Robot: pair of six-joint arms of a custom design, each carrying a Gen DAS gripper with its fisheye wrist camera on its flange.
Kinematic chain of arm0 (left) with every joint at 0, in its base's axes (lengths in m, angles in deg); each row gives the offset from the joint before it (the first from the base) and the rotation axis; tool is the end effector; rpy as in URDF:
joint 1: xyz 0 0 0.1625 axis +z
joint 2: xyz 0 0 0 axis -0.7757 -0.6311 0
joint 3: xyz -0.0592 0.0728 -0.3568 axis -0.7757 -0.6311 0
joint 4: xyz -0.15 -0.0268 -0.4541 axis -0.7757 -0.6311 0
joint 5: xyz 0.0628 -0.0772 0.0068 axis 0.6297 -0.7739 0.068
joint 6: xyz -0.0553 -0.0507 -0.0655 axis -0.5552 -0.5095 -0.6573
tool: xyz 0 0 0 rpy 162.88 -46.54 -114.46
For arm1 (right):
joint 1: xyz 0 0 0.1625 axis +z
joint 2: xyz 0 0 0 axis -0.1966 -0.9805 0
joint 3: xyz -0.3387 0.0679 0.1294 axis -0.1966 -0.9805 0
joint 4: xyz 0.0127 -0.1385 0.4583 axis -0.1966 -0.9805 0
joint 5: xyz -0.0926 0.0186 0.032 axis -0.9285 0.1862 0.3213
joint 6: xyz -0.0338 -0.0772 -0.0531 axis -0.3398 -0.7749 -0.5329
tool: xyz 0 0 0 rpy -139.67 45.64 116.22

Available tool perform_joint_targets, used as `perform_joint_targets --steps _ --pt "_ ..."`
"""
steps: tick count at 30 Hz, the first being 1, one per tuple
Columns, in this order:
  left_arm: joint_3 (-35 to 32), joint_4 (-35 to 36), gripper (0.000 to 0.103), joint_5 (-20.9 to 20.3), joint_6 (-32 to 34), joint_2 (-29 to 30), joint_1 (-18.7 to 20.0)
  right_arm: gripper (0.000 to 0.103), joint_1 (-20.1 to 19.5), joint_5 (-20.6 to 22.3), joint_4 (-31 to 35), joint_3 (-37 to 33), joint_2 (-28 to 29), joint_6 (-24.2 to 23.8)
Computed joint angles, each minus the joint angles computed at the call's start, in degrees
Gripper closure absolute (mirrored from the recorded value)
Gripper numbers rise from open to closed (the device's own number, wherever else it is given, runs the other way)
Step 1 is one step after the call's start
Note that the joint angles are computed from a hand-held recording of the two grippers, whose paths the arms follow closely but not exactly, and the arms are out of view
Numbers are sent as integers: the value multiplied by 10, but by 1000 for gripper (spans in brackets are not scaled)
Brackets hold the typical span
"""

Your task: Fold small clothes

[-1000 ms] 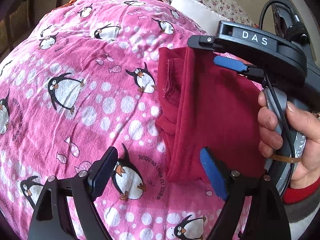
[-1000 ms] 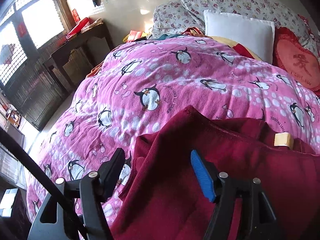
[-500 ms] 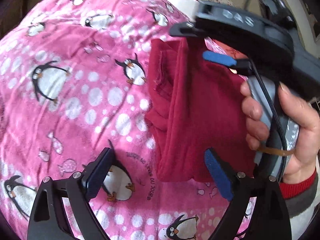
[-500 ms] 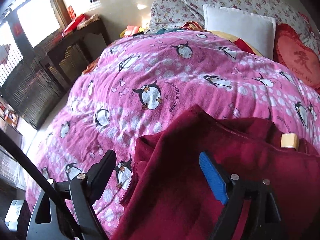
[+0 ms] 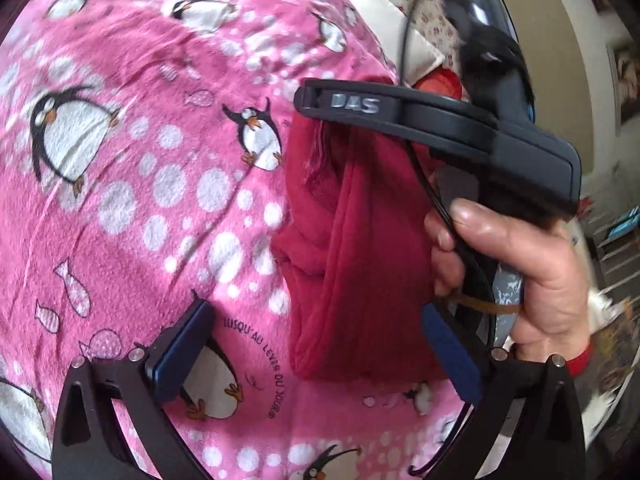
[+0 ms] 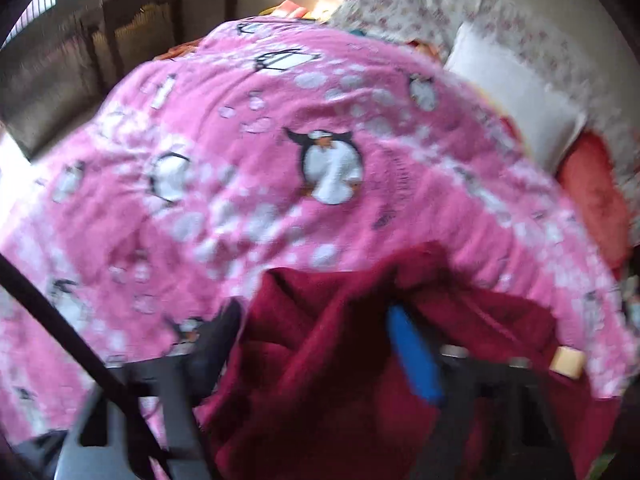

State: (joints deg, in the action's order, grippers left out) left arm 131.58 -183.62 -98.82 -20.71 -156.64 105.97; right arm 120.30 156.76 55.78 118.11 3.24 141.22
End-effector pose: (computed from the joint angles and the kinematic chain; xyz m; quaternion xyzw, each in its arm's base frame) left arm -0.0989 -0.4680 0.1126 -0.1135 0.9330 -0.3304 0.0868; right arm 0.3037 -0.6385 -0.0471 0.4821 -0.8121 0.1031 0.3121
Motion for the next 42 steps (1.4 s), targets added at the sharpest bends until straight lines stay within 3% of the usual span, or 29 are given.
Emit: perform_joint_targets --steps 3,4,5,6,7,8,14,18,21,26,32,34,36,38,39,40,42 --pt "-20 44 0 28 13 20 -15 76 -7 -32 -17 41 -36 5" --pt "-24 44 1 28 23 25 -17 84 -11 -48 -12 48 -48 17" --pt "-23 34 17 24 34 28 -20 86 -15 -67 -1 52 -60 32" --pt "-24 27 66 11 44 31 -19 87 -19 -87 2 64 -76 42" --pt "-33 36 77 -21 51 36 -12 88 -22 -101 2 74 -89 47" --pt "-33 36 77 -30 41 37 -13 88 -27 -123 5 88 -108 55" --pt "-30 59 77 75 39 37 -117 89 -36 -187 -15 169 -214 65" --pt "-58 68 77 84 69 58 -169 89 -55 -225 -35 227 -310 65" --pt "-97 74 77 62 105 96 -185 89 -73 -236 -40 245 -359 61" --pt "-191 87 77 25 139 216 -188 90 -125 -228 -53 278 -432 62" --pt "-292 151 77 -12 138 332 -152 102 -192 -172 -84 251 -407 84" --pt "-290 151 70 -19 144 330 -153 101 -213 -169 -65 225 -385 115" --pt "-259 149 46 -37 151 290 -168 100 -234 -202 -37 217 -388 155" --pt "-230 146 31 -36 160 252 -181 94 -243 -236 -36 247 -422 160" --pt "-208 139 30 -14 175 227 -194 78 -246 -252 -31 260 -438 162" --pt "-197 143 30 3 187 212 -204 46 -249 -273 -25 274 -455 165" --pt "-180 159 29 34 198 187 -216 15 -263 -336 0 306 -491 165"
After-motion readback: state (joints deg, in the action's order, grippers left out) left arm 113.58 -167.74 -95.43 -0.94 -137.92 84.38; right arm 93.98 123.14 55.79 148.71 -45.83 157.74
